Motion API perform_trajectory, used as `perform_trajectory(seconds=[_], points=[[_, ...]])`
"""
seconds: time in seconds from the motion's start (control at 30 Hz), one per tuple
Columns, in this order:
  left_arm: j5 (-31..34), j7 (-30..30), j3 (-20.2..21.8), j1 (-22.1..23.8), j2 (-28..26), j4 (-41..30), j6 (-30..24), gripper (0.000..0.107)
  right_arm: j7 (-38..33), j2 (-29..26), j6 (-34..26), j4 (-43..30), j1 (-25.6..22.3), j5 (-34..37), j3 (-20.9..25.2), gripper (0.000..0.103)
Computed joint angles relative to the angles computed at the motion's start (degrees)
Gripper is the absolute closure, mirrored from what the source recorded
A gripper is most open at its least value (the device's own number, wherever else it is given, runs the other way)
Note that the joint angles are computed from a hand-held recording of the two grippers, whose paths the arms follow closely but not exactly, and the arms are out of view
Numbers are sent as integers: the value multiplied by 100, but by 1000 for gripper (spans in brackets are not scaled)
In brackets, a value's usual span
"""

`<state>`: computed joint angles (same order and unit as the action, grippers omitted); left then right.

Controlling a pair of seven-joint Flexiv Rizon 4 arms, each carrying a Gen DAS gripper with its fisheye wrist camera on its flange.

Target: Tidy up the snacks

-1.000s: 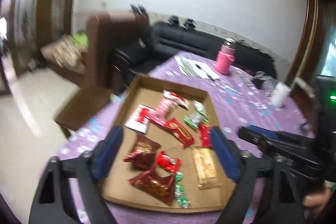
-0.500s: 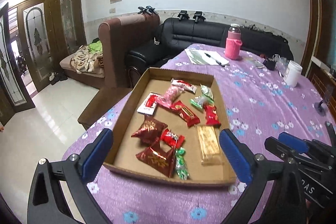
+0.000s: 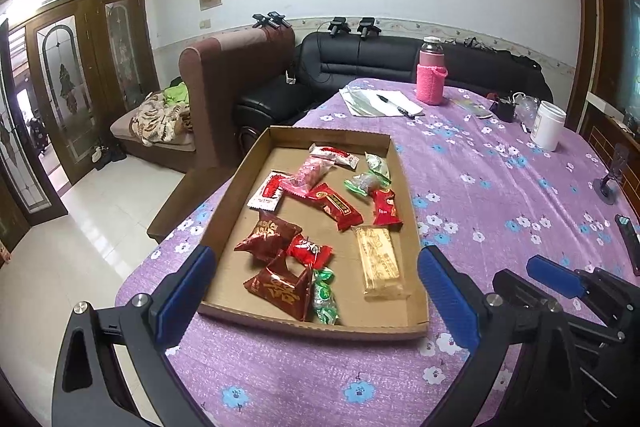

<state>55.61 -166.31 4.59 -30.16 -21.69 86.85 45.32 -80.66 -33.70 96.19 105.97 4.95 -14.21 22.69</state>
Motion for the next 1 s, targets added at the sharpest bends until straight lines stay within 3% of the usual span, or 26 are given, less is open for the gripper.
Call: perform_trajectory(seconds=[0.4,0.63,1.0], points=[[189,-192,-53,-37,55,10,-147,6,66,81,97,134,265,-47,-303,54],[-50,-22,-69,62,-14,57,-16,6,243,175,172,244,807,-70,-949,49],[-164,5,13,32,9,139,31,6,344,155,123,243,805,-81,-967,49]])
